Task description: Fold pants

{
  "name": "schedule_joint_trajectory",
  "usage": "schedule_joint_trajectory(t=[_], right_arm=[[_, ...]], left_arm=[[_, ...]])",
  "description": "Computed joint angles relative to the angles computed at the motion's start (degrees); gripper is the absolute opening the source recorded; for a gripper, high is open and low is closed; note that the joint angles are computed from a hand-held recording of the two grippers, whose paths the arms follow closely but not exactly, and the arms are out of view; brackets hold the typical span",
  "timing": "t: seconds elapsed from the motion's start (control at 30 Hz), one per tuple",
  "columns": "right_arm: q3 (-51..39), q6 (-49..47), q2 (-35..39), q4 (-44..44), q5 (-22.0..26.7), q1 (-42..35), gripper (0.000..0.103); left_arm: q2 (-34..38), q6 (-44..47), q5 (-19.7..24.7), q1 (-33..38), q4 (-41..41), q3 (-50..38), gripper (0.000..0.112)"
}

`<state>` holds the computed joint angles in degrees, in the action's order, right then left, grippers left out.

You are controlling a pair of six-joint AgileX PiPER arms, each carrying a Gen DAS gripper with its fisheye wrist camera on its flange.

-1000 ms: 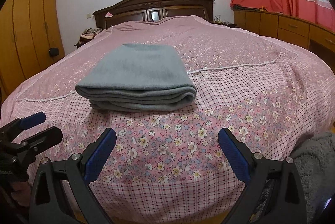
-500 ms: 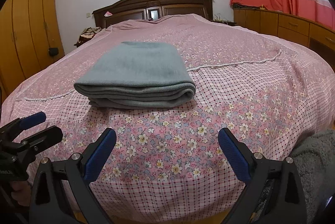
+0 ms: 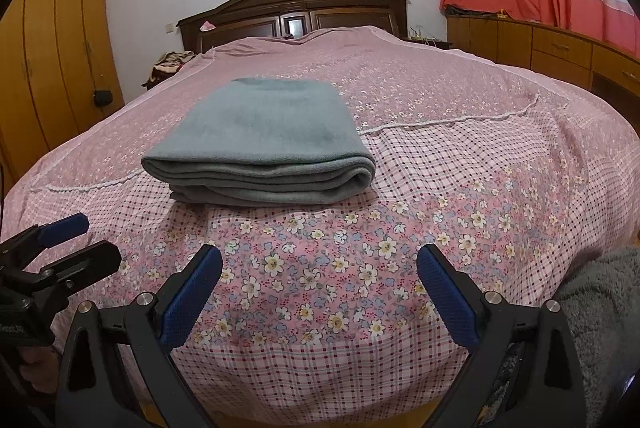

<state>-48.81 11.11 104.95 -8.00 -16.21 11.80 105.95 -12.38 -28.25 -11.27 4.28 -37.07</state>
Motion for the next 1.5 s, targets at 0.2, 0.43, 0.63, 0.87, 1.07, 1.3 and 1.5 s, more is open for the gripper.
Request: schedule_joint_trajectory(t=[0.2, 0.43, 0.63, 0.87, 1.07, 1.3, 1.5], right_arm=[[0.0, -1.8, 0.0, 1.3, 0.1, 0.5, 0.100], [-0.1, -2.1, 0.2, 1.8, 0.2, 0.7, 0.100], [-0.3, -2.0, 0.3, 1.7, 0.4, 0.7, 0.100], [-0.5, -1.9, 0.7, 1.7, 0.4, 0.7, 0.100], [-0.5, -2.1, 0.9, 1.9, 0.3, 0.8, 0.100], [-0.8, -1.1, 1.3, 0.7, 0.6, 0.6, 0.100], [-1.0, -1.1, 1.4, 0.7, 0.7, 0.6, 0.100]], left_arm=[[-0.2, -0.2, 0.0, 0.0, 0.3, 0.1, 0.103], [-0.3, -0.3, 0.0, 0.0, 0.4, 0.2, 0.103], [-0.4, -0.4, 0.2, -0.1, 0.4, 0.1, 0.103], [-0.5, -0.9, 0.4, 0.1, 1.1, 0.1, 0.103], [-0.4, -0.9, 0.4, 0.1, 1.1, 0.0, 0.103], [-0.3, -0.8, 0.7, 0.0, 1.0, -0.2, 0.103], [-0.2, -0.8, 0.6, -0.2, 0.7, -0.2, 0.103]])
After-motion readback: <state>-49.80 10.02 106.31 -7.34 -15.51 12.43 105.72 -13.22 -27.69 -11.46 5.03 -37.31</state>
